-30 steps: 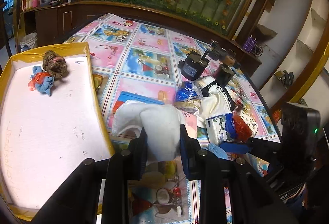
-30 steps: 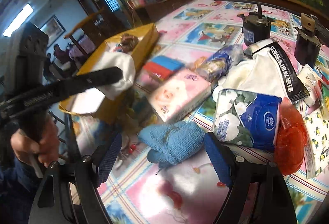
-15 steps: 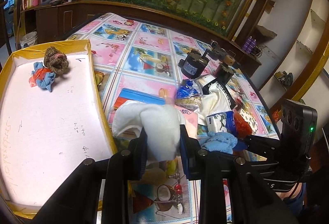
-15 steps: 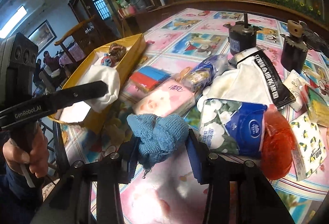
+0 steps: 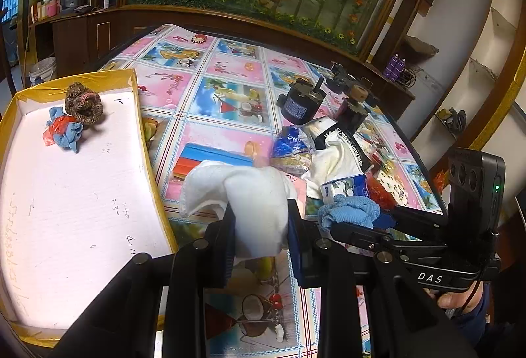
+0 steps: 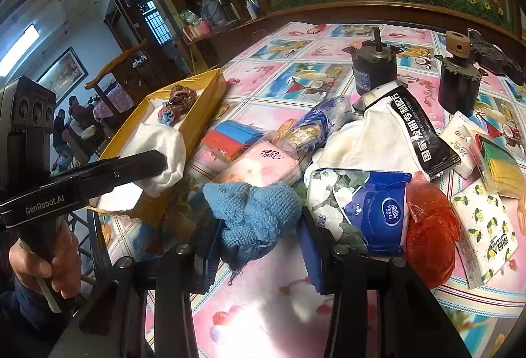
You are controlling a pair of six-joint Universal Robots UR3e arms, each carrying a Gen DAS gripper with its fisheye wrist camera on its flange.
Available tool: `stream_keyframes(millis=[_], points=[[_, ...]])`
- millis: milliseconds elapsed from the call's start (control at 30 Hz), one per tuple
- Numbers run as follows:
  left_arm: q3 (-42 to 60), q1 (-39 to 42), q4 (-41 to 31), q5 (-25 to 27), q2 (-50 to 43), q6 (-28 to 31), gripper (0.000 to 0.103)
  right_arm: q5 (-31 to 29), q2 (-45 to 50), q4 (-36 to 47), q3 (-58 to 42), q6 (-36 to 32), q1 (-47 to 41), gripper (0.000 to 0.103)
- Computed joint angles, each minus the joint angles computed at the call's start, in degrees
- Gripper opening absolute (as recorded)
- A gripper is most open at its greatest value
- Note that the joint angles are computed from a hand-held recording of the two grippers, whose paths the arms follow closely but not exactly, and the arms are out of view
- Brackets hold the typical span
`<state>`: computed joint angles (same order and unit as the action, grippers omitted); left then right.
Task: Organize soft objects
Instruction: 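Carry the white cloth with the left tool while the right tool carries the blue knit item to the tray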
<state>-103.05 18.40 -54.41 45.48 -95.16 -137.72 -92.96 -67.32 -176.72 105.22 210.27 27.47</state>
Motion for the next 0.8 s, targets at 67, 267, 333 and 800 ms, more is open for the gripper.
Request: stream_keyframes(millis=[67,267,333,800], points=[[-0.08,0.06,0.17,0.05,0.10,-0.10,0.026,0.12,-0.04,-0.20,0.11,0.04,-0.08,0.047],[-0.86,0.67,1.70,0.41,0.97,-0.32,0.026,0.27,-0.09,-0.47,0.32,0.09,-0.22,0.047],[-0.91,0.95,1.66,0.38,1.04,-0.12,0.026,0.25,-0.01,-0.67,0.40,0.16,-0.26,0.047],[-1.16,5.30,-1.88,-2.53,2.76,2.73,0.026,0.52,0.62,-1.76,0.77,1.31,-0.82,0.047]])
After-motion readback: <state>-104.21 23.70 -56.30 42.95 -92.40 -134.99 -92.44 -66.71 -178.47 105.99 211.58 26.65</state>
